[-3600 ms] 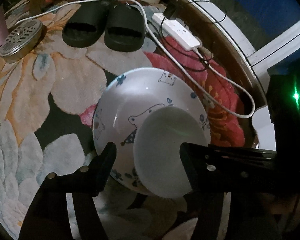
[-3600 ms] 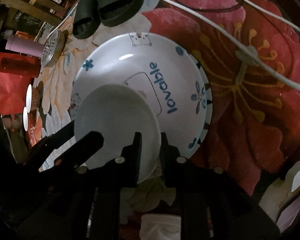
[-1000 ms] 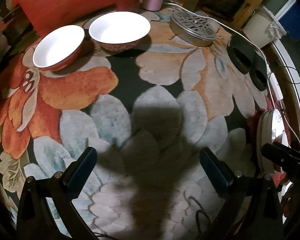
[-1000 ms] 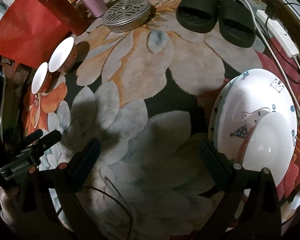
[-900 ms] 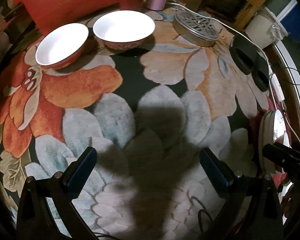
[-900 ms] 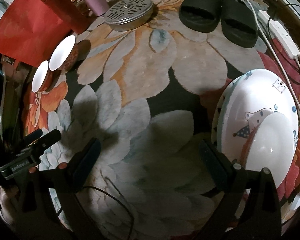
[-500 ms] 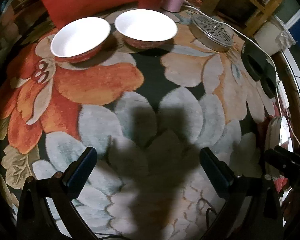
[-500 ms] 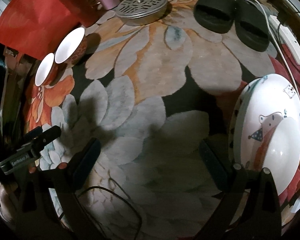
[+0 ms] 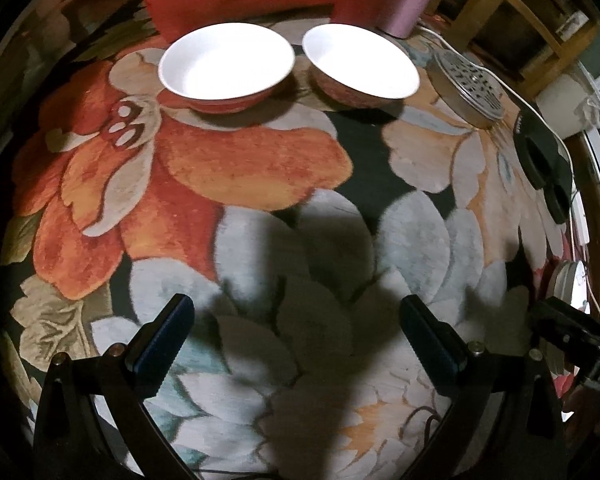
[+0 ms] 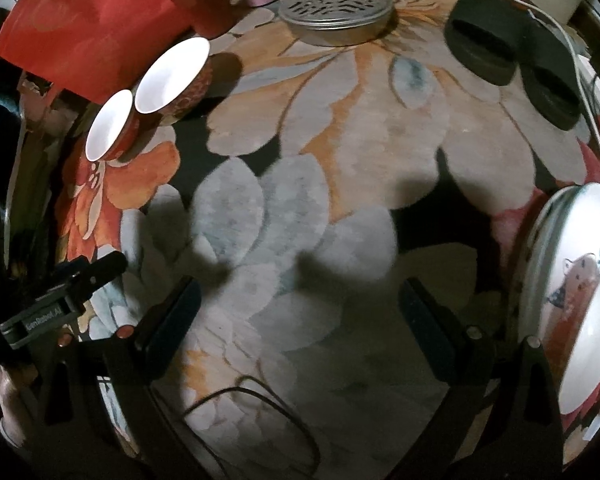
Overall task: Organize plates and bowls
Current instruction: 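Reach the right gripper toward the next white bowl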
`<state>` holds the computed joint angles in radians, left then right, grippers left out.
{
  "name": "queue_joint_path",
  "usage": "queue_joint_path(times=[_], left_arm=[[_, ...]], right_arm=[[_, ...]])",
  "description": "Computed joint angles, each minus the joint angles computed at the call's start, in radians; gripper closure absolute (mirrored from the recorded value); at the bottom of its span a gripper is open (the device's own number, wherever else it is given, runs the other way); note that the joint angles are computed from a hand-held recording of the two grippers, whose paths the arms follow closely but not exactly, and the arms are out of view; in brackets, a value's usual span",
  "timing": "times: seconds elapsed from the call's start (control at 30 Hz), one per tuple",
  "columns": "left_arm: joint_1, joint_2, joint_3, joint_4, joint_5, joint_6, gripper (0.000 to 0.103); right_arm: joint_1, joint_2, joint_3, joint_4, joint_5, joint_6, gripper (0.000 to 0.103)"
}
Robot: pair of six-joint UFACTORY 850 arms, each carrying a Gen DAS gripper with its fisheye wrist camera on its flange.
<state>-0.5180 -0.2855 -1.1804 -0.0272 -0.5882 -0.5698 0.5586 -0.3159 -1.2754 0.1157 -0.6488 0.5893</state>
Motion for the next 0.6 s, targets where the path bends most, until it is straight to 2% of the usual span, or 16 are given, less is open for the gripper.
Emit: queue_joint_path(times=[0.6], left_arm=[[0.083, 0.022, 0.037, 0.020, 0.011, -0.059, 0.001]], right_arm=[[0.034, -0.170, -0.206, 0.060, -0.033, -0.082, 0.003]])
